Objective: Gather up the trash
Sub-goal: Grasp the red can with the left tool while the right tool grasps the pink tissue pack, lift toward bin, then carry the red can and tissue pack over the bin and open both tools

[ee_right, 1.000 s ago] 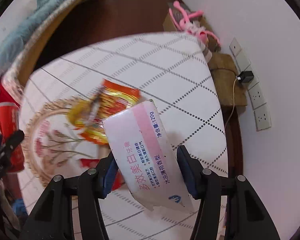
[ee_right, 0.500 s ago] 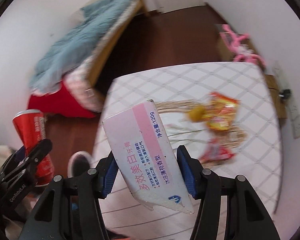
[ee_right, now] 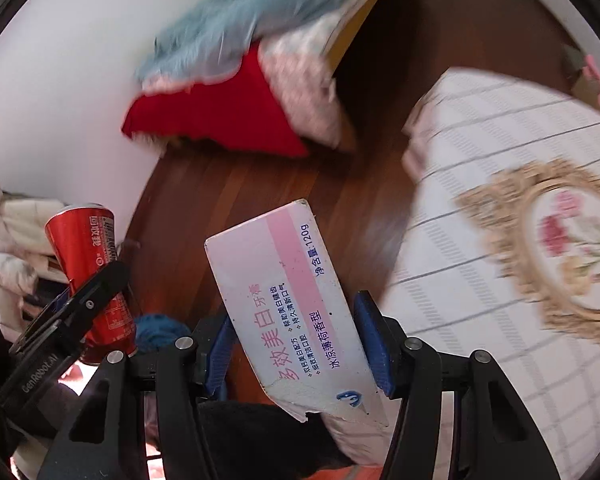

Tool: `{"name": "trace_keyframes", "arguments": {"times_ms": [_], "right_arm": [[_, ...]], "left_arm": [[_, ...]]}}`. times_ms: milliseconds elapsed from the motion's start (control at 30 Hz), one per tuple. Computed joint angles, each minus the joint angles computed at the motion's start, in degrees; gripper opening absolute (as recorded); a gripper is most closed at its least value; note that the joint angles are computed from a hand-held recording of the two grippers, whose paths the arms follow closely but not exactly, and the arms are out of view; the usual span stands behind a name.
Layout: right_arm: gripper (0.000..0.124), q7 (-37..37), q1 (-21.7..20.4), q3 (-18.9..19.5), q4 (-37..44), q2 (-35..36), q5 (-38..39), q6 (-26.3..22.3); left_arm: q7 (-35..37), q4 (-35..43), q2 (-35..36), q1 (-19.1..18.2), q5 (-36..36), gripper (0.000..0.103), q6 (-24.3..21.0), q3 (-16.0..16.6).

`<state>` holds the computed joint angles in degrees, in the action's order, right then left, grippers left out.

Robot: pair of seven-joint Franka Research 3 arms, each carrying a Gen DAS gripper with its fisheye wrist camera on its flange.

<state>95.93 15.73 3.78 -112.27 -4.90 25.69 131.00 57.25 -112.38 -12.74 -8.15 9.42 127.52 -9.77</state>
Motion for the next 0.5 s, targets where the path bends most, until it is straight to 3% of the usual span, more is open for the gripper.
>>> {"name": "trace_keyframes", "arguments": {"times_ms": [233,500], "right_arm": [[0.059,7.78,4.01,2.5,11.12,18.66,-3.0,-1.58],[0.059,12.5,6.93,2.24,24.97,34.37,-6.43,-5.25]], "left_arm": [[7.27,-4.07,5.88,3.53,-10.59,0.076,2.08,5.05],[11.63,-1.77,14.14,7.41,-17.04,0.077,0.61,4.43]]}}
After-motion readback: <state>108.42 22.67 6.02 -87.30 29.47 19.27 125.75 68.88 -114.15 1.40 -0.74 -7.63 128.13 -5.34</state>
